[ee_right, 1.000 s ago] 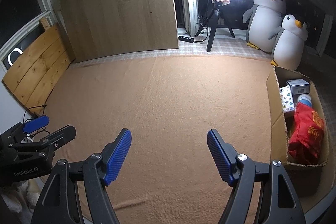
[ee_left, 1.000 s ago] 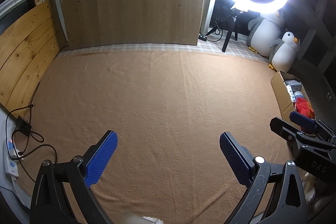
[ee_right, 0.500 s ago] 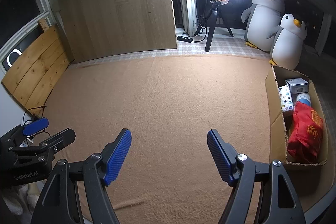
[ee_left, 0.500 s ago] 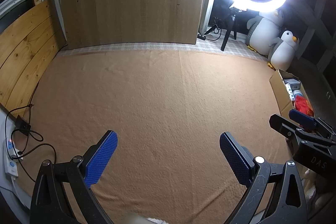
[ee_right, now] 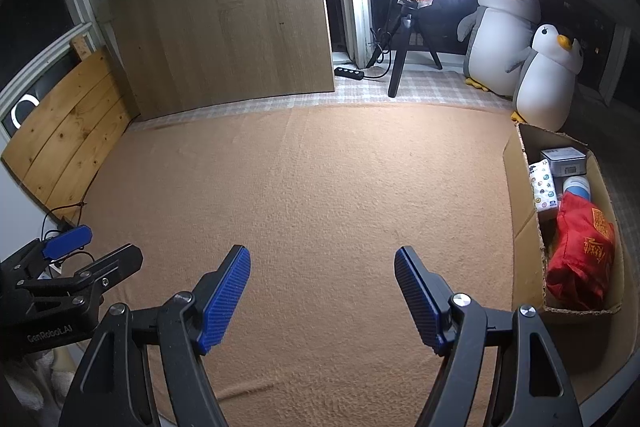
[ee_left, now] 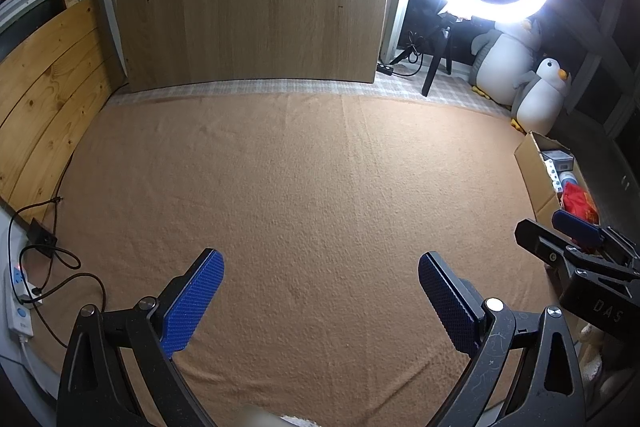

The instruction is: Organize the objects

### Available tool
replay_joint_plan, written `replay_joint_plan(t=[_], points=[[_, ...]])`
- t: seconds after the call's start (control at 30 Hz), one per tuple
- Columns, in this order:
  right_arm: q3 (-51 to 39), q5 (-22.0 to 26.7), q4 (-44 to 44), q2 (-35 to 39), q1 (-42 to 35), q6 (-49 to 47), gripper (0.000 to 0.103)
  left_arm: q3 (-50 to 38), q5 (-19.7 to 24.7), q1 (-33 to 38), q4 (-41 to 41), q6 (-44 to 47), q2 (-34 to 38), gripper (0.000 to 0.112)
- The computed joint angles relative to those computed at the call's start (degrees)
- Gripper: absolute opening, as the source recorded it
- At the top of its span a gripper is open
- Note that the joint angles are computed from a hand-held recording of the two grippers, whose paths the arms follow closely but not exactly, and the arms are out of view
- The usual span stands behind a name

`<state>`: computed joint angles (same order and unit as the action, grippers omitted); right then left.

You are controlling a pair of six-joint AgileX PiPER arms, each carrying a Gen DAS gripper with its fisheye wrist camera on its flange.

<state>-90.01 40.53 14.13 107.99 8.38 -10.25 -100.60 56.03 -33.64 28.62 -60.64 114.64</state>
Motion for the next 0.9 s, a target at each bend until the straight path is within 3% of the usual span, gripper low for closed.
replay_joint_plan(t=[0.57, 0.9], points=[[1.17, -0.95, -1.94, -0.81, -0.1, 2.04, 0.071, 0.04, -0.4, 0.04, -0.33, -0.18, 0.39, 0.1], [2.27, -3.14, -12.47, -1.81, 0.96, 11.65, 0.071, -0.64, 0.02, -0.56, -0.16, -0.68, 1.03, 0.1]])
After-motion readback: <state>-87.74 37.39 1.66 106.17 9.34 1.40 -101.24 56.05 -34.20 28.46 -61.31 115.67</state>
